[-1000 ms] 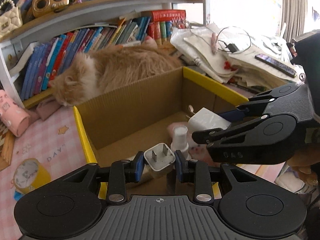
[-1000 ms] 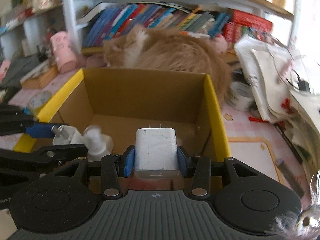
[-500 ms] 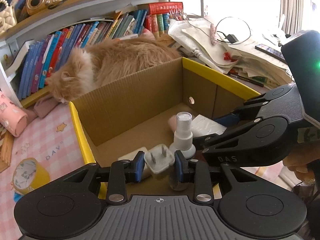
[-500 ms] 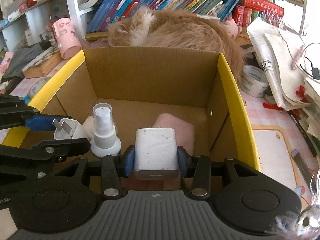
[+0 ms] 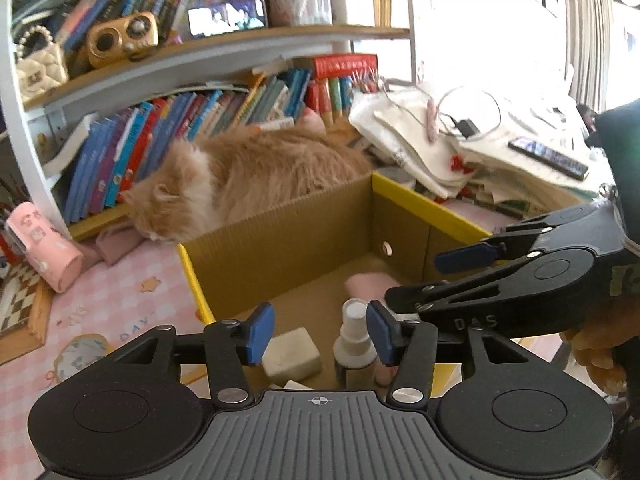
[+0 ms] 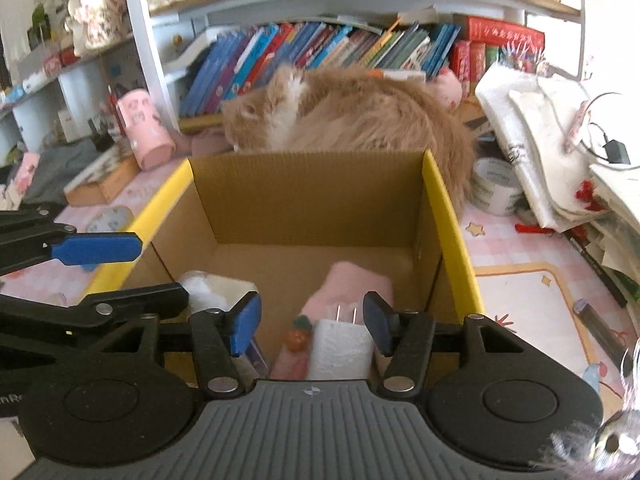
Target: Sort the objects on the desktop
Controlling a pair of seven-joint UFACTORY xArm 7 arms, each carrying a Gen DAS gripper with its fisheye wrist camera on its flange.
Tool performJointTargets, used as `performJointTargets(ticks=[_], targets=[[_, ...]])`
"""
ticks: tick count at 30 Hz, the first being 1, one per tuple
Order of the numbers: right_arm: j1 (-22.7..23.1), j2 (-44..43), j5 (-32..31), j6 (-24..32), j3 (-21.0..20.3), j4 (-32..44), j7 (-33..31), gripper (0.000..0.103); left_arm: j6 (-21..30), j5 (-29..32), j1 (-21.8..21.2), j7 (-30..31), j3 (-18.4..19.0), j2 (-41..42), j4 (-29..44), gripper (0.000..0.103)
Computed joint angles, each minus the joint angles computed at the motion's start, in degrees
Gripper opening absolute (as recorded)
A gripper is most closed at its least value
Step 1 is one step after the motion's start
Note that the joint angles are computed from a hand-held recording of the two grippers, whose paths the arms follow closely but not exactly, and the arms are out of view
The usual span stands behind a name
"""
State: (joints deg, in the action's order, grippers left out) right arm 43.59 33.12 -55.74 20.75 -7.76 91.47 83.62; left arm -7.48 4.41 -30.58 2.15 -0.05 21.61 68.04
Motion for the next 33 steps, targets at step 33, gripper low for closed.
performJointTargets(ticks=[33], targets=[[1.24, -12.93, -14.56, 26.75, 14.52, -12.64, 25.52, 0.055, -11.46, 12.97, 21.87, -11.96, -15.46, -13.60, -19.20, 0.069]])
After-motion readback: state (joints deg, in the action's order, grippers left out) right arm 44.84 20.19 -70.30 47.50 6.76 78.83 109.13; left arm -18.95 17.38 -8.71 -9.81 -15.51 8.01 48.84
